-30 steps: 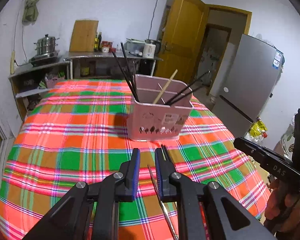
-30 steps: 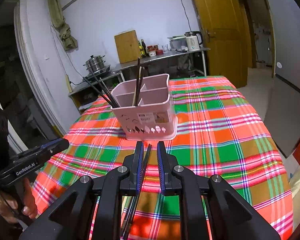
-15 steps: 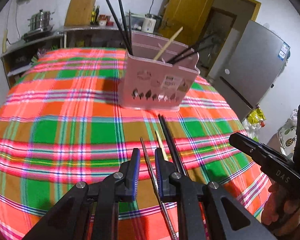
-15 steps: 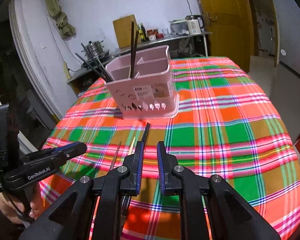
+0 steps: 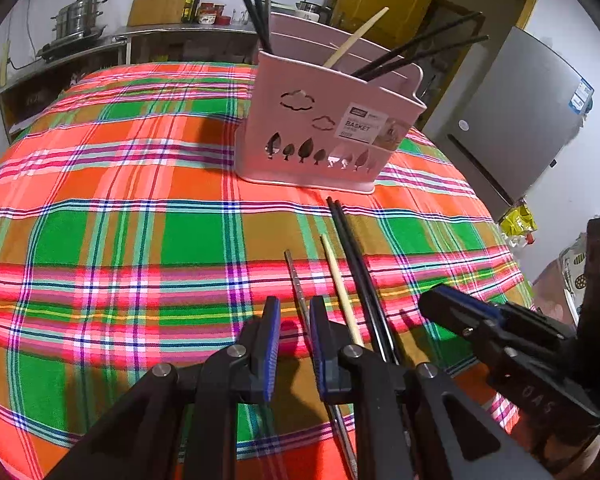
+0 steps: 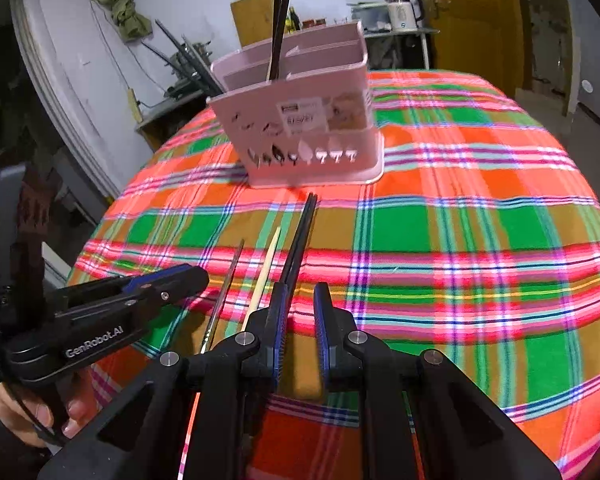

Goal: Organize utensils
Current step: 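Grasp a black chopstick with the right tool while the left tool grasps a dark stick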

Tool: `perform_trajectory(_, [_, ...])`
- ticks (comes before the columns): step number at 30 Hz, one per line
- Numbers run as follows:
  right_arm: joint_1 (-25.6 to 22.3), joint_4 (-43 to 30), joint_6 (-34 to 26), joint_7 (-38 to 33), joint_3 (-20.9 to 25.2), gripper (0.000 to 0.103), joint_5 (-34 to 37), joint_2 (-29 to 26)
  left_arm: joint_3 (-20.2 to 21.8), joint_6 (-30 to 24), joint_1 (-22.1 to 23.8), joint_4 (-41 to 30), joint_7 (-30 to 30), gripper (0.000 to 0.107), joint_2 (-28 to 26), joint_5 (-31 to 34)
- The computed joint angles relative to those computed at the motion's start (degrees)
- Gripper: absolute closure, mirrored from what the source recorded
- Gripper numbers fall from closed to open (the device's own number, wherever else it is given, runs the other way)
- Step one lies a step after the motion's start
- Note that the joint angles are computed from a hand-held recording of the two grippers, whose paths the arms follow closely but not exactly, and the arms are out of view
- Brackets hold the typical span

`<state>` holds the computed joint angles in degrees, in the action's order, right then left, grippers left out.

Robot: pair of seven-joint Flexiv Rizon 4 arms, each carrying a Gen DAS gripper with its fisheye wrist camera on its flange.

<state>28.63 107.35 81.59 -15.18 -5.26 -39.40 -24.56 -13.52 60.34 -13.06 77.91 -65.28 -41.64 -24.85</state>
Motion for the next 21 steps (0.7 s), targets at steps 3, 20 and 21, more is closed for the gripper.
perform_trajectory(3, [-1.33, -1.67, -1.23, -2.49, 2.27, 0.089, 2.55, -1.49, -0.08, -0.01, 0.3, -0.3, -0.25, 0.093, -0.3, -0.33])
perform_trajectory(20, [-1.39, -6.76, -8.48, -10.41, 4.94, 0.094, 9.28, -4.43, -0.76, -1.25, 0.67, -1.83, -0.1, 0.093, -0.85, -1.41])
perform_trajectory(21, [-1.34, -6.23, -7.98, -10.07, 4.68, 0.094, 9.21, -4.13, -0.82, -1.36, 0.56, -2.11, 0.05, 0.093, -0.91, -1.38])
